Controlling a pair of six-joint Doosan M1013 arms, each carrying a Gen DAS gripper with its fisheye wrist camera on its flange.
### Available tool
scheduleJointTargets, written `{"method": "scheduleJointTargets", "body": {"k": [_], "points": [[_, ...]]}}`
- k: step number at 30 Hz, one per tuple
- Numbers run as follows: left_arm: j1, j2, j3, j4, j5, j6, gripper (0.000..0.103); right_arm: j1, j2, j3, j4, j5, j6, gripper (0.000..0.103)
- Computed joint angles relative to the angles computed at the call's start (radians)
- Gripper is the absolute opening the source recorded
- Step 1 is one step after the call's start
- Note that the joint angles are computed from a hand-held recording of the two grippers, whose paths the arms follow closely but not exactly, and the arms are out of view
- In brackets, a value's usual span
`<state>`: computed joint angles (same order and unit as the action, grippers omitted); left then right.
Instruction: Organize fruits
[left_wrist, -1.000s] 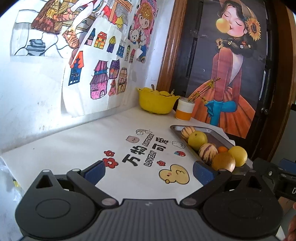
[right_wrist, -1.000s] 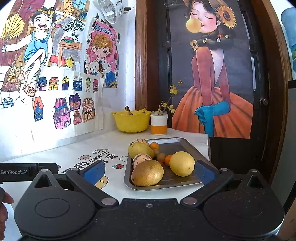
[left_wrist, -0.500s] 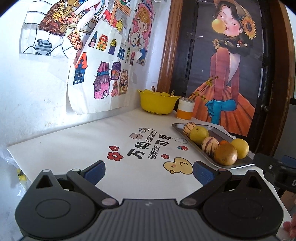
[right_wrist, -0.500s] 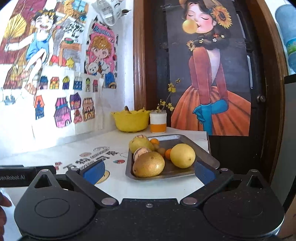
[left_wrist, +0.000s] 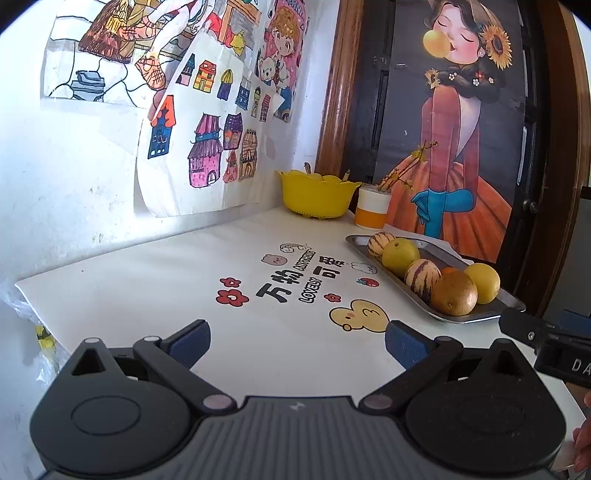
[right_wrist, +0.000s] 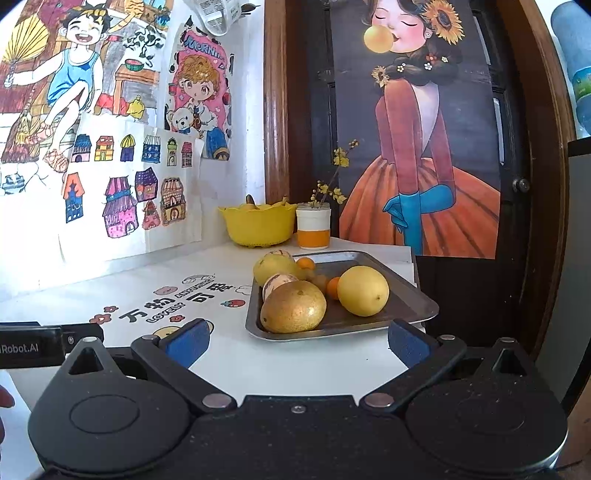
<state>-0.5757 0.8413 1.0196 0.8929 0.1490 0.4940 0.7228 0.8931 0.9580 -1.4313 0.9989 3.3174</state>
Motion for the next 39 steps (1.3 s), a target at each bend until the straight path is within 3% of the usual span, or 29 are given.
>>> {"method": "scheduleJointTargets", "body": {"k": [21,39], "points": [[0.002,0.004,-0.007,-0.090,0.008,0.075,0.103,-0.002,0.003,-0.007,0.017,-0.007,-0.015,0.102],[0.001,0.003,-0.006,-0.087,0.009,0.071,0.103,-0.002,0.004,-0.008,0.020,-0.010,-0.020,0.102]]}}
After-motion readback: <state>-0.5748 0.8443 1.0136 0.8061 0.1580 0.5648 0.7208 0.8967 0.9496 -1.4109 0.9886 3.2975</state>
